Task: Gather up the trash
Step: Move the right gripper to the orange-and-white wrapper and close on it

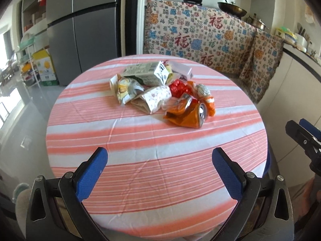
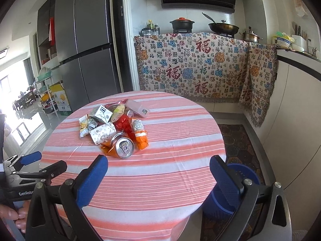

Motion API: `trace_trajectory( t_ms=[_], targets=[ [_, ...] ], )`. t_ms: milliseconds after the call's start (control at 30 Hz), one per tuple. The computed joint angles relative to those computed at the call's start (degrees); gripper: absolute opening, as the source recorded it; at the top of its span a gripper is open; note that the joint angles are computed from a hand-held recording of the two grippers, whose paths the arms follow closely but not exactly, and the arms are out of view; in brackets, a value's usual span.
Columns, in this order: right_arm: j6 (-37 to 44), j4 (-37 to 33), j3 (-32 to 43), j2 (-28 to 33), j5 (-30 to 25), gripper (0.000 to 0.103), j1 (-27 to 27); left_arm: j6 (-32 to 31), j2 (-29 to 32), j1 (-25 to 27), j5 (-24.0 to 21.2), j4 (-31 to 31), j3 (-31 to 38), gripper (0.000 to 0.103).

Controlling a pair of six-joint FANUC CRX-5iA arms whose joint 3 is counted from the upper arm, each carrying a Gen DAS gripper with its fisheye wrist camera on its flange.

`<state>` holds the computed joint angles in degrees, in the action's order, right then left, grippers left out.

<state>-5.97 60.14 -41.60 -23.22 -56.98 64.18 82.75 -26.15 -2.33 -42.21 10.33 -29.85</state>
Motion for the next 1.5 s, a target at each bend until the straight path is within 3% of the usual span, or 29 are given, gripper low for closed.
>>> trace_trajectory(
  t_ms=[167,333,400,467,533,700,833,967,1000,1033,1067,1167,1200,1400,1433,1500],
  targets=[
    [2.0,-2.4,-0.4,1.6,6.0,0.103,-4.5,-5.1,2.1,2.2,1.0,4.5,-1.5,0.103],
    [8.3,-4.5,2.1,6.1,16.6,0.103,-12.5,-2.6,4.2,1.5,1.1,2.8,-0.8,0.103],
    [13.5,-8.5,4.5,9.0,21.3,0.102,-15.7,-1.9,4.6,1.1,1.1,2.3,-0.9,0.103],
    [22.3,-16.9,8.1,12.2,26.3,0.081,-18.5,-0.7,5.1,0.4,1.0,1.0,-0.7,0.103],
    [30.1,-24.2,11.6,15.3,28.6,0.069,-20.2,0.6,5.7,-0.5,0.9,-0.4,-0.2,0.103],
    [44.5,-37.3,18.1,20.4,30.9,0.062,-22.7,5.2,7.0,-2.7,0.9,-5.6,1.5,0.103],
    [53.6,-45.2,23.3,23.7,29.8,0.062,-24.1,7.4,8.0,-3.2,0.9,-6.7,2.3,0.103],
    [64.8,-54.9,30.6,28.3,24.8,0.060,-25.9,9.8,9.2,-4.4,0.4,-8.9,3.6,0.103],
    [64.5,-54.6,31.2,28.9,23.9,0.053,-26.0,10.2,9.4,-4.8,0.3,-9.4,3.9,0.103],
    [65.2,-55.4,31.8,29.4,23.0,0.038,-26.4,10.6,9.6,-5.0,0.3,-9.9,4.1,0.103],
    [65.5,-56.1,31.8,29.2,23.1,0.035,-26.9,11.1,9.9,-5.3,0.2,-10.5,4.4,0.103],
    [65.9,-54.8,32.3,29.0,20.7,0.032,-26.9,12.1,10.4,-5.7,-0.3,-11.2,4.9,0.103],
    [68.8,-57.2,33.3,29.1,19.3,0.032,-27.1,12.1,10.4,-5.6,-0.4,-11.2,5.0,0.103],
    [86.9,-82.3,40.6,28.7,7.7,0.031,-30.8,11.5,9.3,-4.8,-0.2,-11.0,4.6,0.103],
    [87.0,-84.9,40.2,27.9,7.8,0.031,-31.3,10.6,9.1,-4.6,0.1,-10.2,4.2,0.103],
    [82.2,-81.5,36.8,25.1,11.5,0.031,-29.7,10.1,8.8,-4.5,0.4,-9.2,3.7,0.103]
  ],
)
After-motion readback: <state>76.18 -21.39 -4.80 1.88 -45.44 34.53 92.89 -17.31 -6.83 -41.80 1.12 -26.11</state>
